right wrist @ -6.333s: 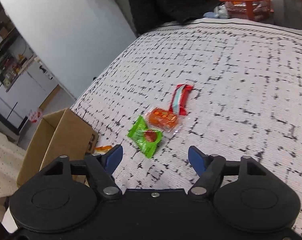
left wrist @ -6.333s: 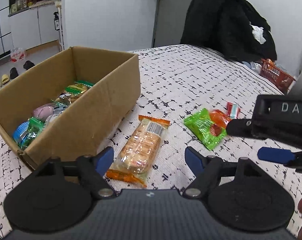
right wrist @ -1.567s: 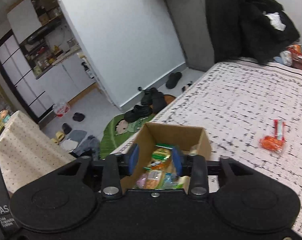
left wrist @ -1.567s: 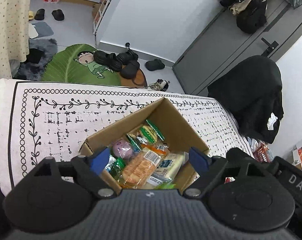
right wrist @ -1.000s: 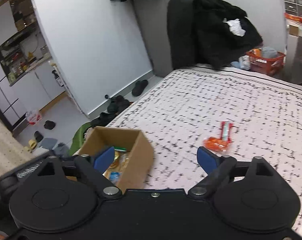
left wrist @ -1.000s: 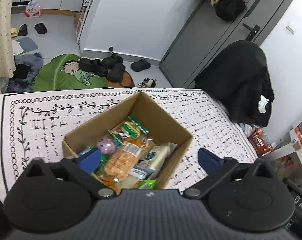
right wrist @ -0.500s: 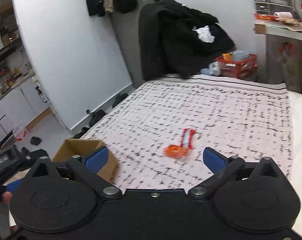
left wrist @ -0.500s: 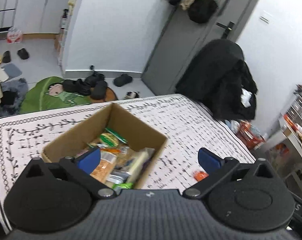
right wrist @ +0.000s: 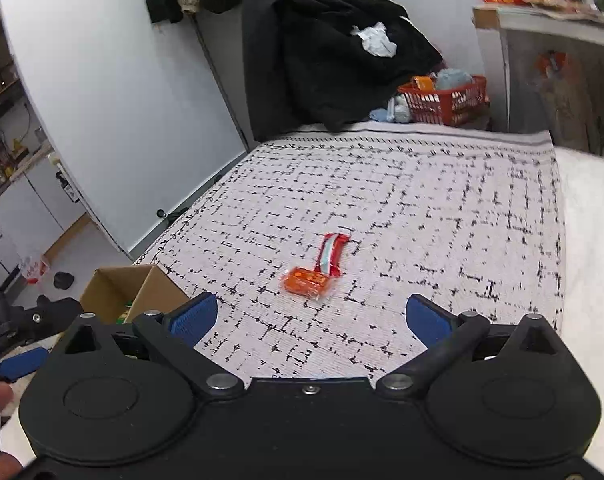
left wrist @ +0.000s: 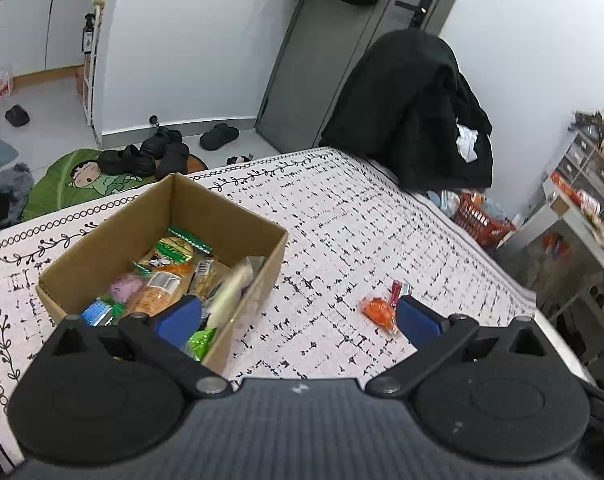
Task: Organize snacks
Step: 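Move both grippers back over the orange candy and red bar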
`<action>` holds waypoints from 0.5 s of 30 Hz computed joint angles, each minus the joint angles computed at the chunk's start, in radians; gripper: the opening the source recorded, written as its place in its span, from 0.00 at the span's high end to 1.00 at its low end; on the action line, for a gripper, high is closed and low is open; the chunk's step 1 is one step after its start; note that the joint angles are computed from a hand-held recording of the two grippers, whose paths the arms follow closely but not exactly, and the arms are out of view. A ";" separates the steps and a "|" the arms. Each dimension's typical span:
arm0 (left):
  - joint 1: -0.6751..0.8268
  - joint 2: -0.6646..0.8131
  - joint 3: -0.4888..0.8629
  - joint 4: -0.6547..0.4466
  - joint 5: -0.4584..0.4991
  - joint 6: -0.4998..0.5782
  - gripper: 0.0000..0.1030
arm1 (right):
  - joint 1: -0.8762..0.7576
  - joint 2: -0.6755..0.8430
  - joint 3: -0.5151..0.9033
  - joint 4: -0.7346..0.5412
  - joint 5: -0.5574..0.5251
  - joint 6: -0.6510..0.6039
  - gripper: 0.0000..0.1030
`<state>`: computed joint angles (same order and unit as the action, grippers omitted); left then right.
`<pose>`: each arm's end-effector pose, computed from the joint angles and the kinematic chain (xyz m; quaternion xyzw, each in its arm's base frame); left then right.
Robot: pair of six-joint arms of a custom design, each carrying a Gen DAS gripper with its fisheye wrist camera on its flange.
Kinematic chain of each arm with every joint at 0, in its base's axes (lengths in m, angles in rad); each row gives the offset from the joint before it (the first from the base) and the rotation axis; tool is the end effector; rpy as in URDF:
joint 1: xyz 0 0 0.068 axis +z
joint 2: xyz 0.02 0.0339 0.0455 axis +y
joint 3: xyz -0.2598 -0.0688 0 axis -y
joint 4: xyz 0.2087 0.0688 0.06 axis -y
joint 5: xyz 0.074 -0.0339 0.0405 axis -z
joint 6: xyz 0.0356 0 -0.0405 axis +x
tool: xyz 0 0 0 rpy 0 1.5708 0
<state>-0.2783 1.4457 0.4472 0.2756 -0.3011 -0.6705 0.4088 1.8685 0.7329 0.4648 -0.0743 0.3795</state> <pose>0.2260 -0.0536 0.1569 -0.2361 0.8719 -0.0642 0.4242 0.2966 0.1314 0.1299 -0.0293 0.8995 0.1978 0.3885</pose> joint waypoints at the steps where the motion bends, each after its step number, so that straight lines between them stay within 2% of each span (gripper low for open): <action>1: -0.013 0.010 0.009 -0.002 -0.010 0.006 0.00 | -0.006 0.007 0.002 -0.001 -0.009 0.000 0.01; 6: -0.067 0.077 0.065 -0.015 -0.041 0.004 0.00 | -0.047 0.036 0.011 0.023 -0.045 0.003 0.01; 15: -0.097 0.212 0.135 0.042 -0.031 0.011 0.01 | -0.117 0.128 0.079 0.012 -0.118 0.023 0.05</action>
<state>-0.3751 1.6578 0.5824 0.3177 -0.3317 -0.6592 0.2918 1.9967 0.8120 0.4764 -0.1920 0.4027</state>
